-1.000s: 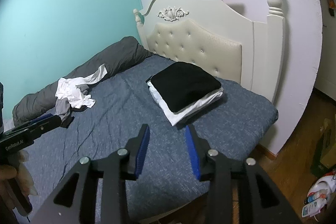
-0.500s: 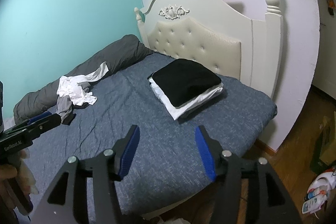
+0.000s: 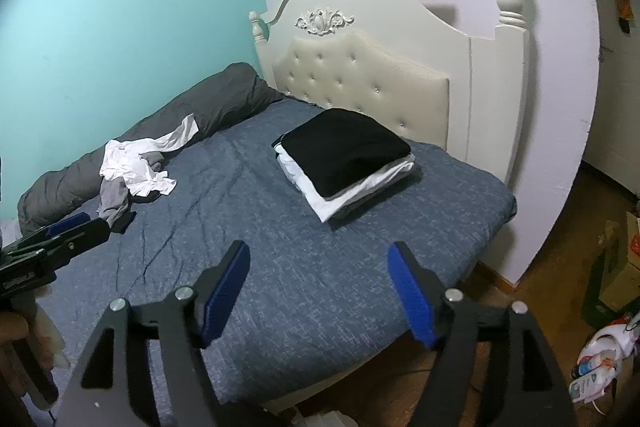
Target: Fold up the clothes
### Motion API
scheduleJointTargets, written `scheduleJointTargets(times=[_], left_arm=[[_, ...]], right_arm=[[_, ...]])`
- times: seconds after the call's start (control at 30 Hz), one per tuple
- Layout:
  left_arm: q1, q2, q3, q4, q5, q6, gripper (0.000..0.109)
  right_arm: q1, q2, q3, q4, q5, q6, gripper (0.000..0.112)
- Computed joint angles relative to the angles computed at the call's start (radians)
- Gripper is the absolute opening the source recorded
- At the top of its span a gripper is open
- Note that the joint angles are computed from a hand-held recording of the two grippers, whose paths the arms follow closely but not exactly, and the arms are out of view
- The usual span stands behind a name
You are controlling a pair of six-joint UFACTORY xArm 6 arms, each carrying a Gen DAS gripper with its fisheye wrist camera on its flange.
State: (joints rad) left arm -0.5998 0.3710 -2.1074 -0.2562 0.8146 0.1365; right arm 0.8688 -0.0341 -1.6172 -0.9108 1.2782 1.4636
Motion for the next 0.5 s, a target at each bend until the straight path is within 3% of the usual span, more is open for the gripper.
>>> scheduleJointTargets(times=[0.5], left_arm=[[0.0,-0.046,0.071,0.0,-0.042,0.012,0.098]], right_arm=[[0.029,0.025,-0.038,-0.026,0.065,0.013,0.087]])
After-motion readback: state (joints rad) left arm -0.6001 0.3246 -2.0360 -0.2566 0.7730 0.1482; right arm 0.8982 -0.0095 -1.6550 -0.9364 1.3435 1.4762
